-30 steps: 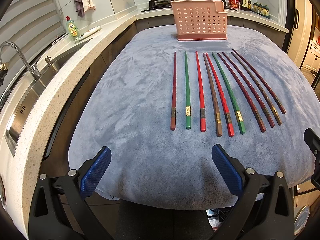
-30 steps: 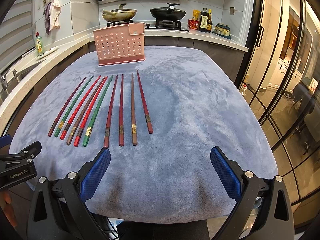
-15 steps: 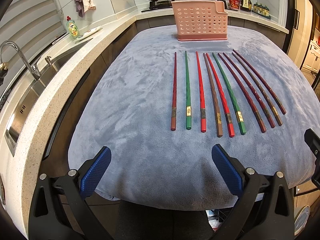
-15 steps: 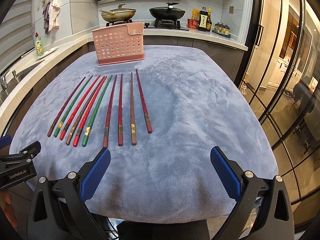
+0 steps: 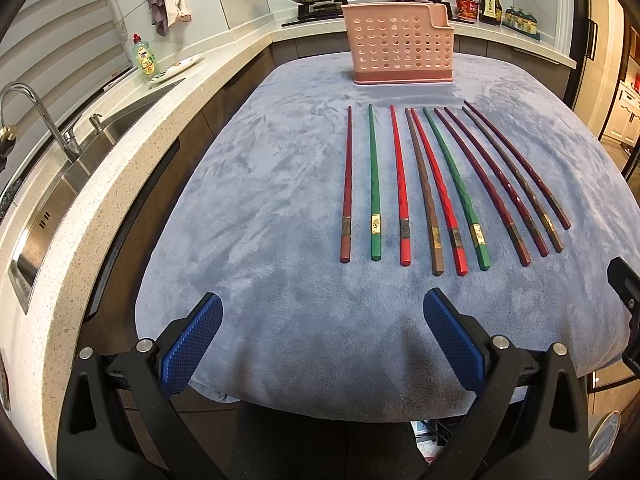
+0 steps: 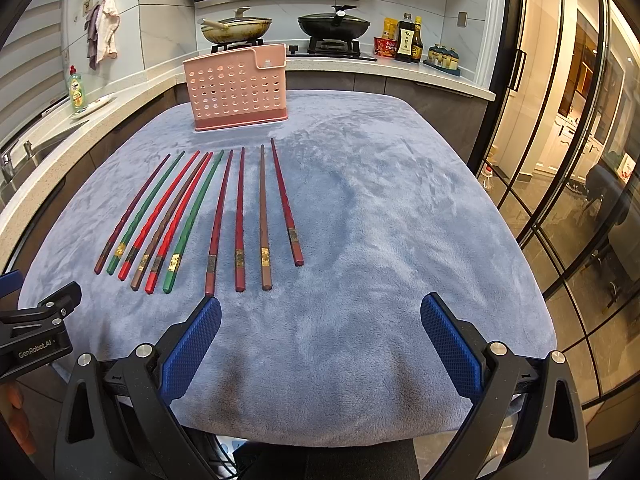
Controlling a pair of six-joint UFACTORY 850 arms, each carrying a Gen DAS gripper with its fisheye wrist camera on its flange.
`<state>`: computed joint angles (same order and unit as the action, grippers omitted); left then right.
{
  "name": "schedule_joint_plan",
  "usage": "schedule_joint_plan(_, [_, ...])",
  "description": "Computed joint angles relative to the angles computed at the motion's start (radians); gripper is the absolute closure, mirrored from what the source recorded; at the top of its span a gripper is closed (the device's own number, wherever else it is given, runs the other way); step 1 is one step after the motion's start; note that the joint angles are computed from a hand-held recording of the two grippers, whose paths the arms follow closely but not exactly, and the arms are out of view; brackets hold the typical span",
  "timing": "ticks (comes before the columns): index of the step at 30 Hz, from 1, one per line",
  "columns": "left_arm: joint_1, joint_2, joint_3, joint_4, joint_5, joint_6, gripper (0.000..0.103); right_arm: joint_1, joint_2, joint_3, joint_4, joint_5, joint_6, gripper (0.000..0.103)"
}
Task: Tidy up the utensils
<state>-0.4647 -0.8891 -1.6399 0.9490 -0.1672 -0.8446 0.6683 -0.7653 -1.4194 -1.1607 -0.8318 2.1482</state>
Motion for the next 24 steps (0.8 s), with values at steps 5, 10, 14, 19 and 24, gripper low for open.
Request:
schedule_joint_plan(5, [-0.001,0.001,-0.001,-0.004,0.0,0.003,0.007,0.0,0.0,0.001,-0.002,0.0,0.002,0.007])
schedule_joint_plan(10, [-0.001,0.001,-0.001,0.0,0.0,-0.001,0.007,0.0,0.002,0.003,-0.003,0.001,0.004,0.007])
schedule_joint_plan(14, [-0.001,0.001,0.0,0.001,0.001,-0.001,0.007,0.0,0.001,0.002,-0.002,0.001,0.002,0.007])
schedule_joint_plan(19, [0.0,0.001,0.001,0.008,0.002,-0.009,0.007,0.0,0.002,0.004,-0.003,0.002,0.004,0.007])
schedule_joint_plan(24, [0.0,0.002,0.002,0.009,0.002,-0.01,0.007,0.0,0.002,0.002,-0.003,0.001,0.004,0.007])
